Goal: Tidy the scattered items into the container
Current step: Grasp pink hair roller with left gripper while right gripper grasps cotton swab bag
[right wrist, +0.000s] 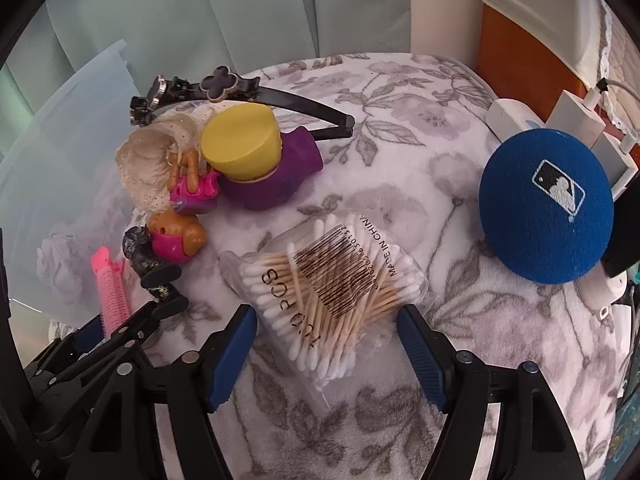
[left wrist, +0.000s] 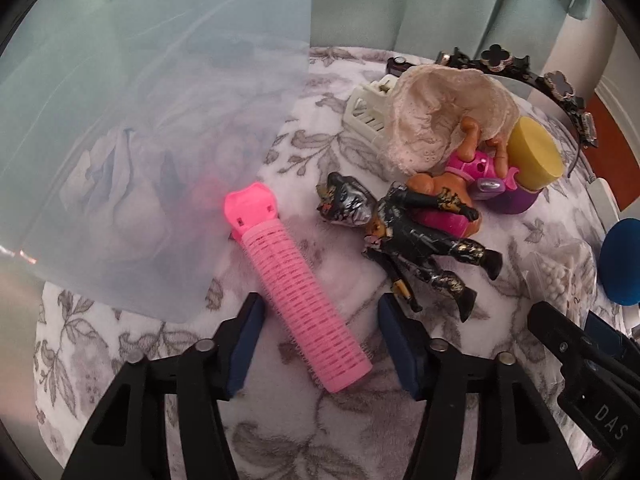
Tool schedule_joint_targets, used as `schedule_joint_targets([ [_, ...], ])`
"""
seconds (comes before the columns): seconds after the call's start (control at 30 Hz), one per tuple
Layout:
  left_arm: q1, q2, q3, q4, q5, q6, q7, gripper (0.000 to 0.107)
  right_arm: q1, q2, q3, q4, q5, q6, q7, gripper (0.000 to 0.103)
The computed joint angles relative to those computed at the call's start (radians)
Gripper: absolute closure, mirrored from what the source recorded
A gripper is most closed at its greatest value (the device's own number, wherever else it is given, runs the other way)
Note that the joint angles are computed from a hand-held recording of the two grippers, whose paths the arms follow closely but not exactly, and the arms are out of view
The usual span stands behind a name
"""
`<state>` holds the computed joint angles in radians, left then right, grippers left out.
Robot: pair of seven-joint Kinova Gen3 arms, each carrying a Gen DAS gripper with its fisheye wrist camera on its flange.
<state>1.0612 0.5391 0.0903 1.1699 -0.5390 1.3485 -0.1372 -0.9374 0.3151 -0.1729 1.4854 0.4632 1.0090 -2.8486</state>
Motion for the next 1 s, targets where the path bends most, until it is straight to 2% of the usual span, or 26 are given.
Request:
schedule_joint_targets([
  [0.2,0.002,-0.01,0.003,0.016,-0.009,-0.015,-0.005,0.062,-0.007,-0.016,0.0,0.024,0.002,-0.02,-0.043,0.03],
  [0.47,0.0,-0.028,0.011,0.035,-0.001,-0.024,0.003,0.071,-0.008,-0.055,-0.019,0.062,0.02,-0.039,-0.103,0.057],
  [0.7,-0.006,-0.057,0.026,0.07,0.015,-0.031,0.028,0.081,-0.039,-0.09,-0.047,0.087,0.045,-0.03,-0.185,0.063],
  [1.0,0.001,-0.091,0.054,0.104,0.037,-0.033,0.058,0.083,-0.05,-0.146,-0.089,0.121,0.096,0.004,-0.277,0.065],
])
